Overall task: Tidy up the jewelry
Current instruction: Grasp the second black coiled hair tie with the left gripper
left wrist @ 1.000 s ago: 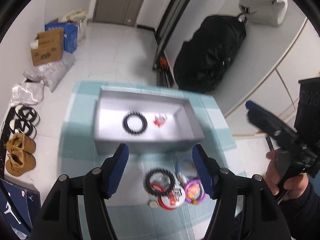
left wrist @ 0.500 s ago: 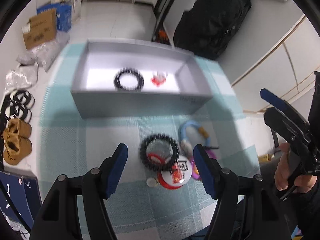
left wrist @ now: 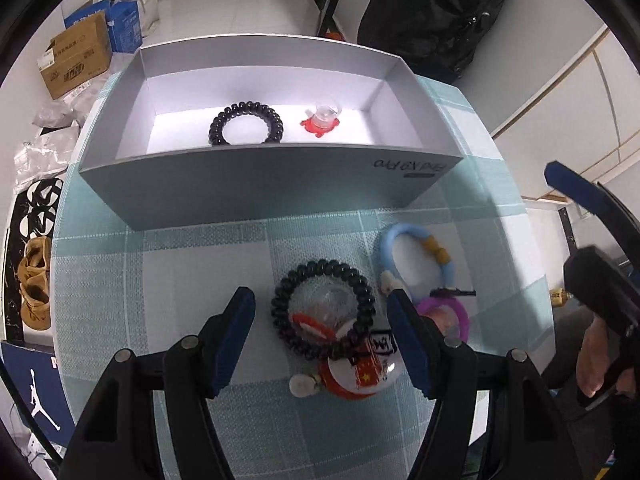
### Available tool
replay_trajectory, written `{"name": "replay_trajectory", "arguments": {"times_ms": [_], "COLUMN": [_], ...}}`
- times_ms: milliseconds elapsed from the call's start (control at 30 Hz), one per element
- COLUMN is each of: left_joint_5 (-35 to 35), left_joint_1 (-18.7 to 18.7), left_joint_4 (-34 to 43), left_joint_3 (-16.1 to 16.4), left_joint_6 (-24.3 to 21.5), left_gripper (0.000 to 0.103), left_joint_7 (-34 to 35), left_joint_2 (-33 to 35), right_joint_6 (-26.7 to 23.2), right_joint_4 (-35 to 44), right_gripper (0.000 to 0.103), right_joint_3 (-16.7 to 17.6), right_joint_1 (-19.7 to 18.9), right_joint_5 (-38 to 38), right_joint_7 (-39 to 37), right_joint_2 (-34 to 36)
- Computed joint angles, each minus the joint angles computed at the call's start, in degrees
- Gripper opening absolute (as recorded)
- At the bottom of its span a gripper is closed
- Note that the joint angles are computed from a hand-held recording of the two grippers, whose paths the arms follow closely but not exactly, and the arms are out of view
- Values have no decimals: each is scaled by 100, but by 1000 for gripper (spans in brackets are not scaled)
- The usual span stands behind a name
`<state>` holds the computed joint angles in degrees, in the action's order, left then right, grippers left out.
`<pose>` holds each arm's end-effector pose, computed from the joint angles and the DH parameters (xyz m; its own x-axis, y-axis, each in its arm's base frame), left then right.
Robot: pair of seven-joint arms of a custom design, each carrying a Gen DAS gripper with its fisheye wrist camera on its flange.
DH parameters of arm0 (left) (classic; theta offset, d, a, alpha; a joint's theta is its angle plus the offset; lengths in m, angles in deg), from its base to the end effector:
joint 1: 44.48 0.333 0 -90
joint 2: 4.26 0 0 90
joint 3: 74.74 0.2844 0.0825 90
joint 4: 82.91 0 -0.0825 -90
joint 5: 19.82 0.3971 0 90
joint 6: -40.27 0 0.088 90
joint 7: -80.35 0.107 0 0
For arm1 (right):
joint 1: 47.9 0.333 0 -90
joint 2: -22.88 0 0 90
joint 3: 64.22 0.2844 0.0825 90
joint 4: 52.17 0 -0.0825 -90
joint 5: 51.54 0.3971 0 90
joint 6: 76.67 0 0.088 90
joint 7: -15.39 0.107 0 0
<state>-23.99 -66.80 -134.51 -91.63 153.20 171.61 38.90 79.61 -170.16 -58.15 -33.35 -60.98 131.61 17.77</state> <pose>0.6469 -0.4207 0.4743 -0.5642 -0.7829 0.2623 -0.8155 0.4787 -0.3252 0.5515 0.2158 0.5271 0.0901 -0.9840 -0.1539 -0.7365 0.0381 -0.6754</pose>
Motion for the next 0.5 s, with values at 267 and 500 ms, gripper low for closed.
{"name": "replay_trajectory", "arguments": {"times_ms": [267,500], "left_joint_5": [778,543], "left_joint_1": [-337,-123], "left_joint_4": [-415,-268], "left_joint_3": [242,119], "left_joint_6": [214,63], "left_gripper": [53,36], "left_joint_7": [161,70], "left_joint_2": [-290,-244], "right_joint_6": [4,-20], "right_joint_4": [-48,-22], "right_gripper": [103,103], "right_joint_3": [-55,-46], "right_joint_1": [41,39], "right_joint_5": [494,608], "right_joint_7": [-266,-330], "right_joint_2": [-16,1]}}
